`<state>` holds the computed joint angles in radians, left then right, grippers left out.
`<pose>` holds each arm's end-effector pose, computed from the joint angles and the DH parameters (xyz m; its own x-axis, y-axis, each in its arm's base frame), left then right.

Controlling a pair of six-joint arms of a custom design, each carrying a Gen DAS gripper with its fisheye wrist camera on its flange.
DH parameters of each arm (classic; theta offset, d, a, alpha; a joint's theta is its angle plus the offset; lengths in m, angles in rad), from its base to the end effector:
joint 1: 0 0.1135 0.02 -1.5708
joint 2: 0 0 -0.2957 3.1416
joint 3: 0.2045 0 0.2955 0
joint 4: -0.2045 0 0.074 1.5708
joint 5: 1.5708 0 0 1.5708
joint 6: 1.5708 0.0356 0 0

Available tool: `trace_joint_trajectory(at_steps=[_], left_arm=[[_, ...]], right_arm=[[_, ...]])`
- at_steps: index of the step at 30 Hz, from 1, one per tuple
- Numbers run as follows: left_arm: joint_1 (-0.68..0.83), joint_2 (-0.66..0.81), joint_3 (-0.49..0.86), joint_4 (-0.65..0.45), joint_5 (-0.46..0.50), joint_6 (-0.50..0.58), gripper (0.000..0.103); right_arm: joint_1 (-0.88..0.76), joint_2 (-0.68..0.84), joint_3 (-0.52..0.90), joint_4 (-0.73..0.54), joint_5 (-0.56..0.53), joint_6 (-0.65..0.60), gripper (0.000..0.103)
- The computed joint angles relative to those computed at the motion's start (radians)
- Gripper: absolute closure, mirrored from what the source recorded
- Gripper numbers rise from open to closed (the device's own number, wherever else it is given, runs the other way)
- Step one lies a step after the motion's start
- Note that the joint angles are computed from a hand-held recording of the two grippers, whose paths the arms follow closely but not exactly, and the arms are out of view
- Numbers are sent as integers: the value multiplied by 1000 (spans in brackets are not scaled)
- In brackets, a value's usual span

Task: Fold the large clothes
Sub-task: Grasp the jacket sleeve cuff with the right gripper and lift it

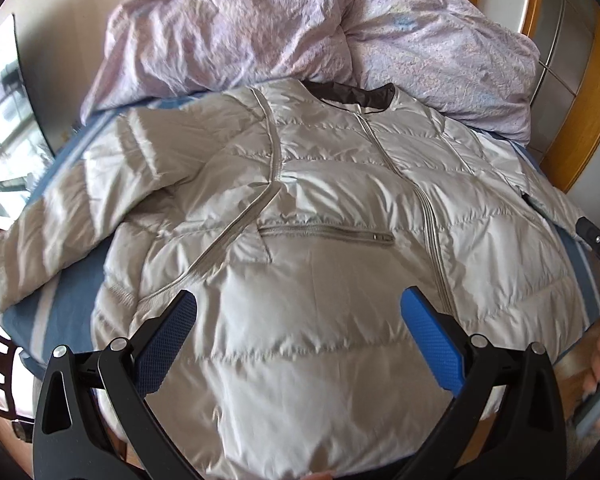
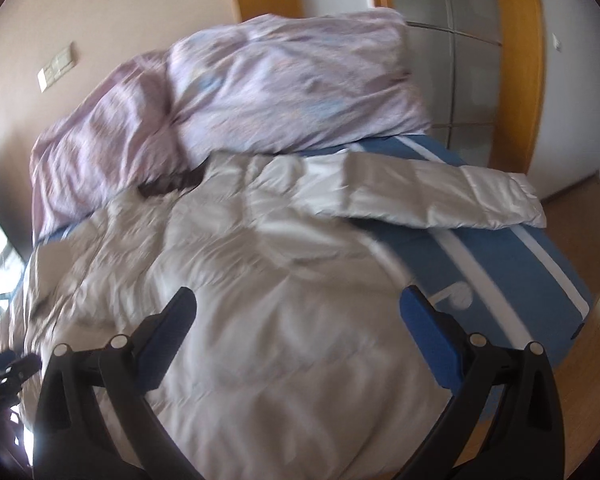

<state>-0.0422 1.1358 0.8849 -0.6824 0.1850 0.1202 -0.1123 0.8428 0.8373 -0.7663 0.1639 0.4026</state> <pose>0.2549 -0.0173 0.2804 -0.7790 0.1509 -0.6086 0.2461 0.9663 -0.0754 0.1893 -0.0272 0.3166 -0.5488 0.4509 -0.7039 0.4802 0.8593 0.1761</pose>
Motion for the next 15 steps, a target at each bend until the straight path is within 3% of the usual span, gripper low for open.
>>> trace_joint_trajectory(at_steps=[2, 9, 15], left_arm=[[19, 59, 38, -8, 39, 11, 1], [16, 144, 99, 58, 6, 47, 1], [21, 250, 179, 81, 2, 40, 1]], right_arm=[[-208, 49, 20, 32, -155, -35, 2], [-684, 373, 146, 93, -451, 16, 2], [-875, 649, 233, 122, -634, 149, 26]])
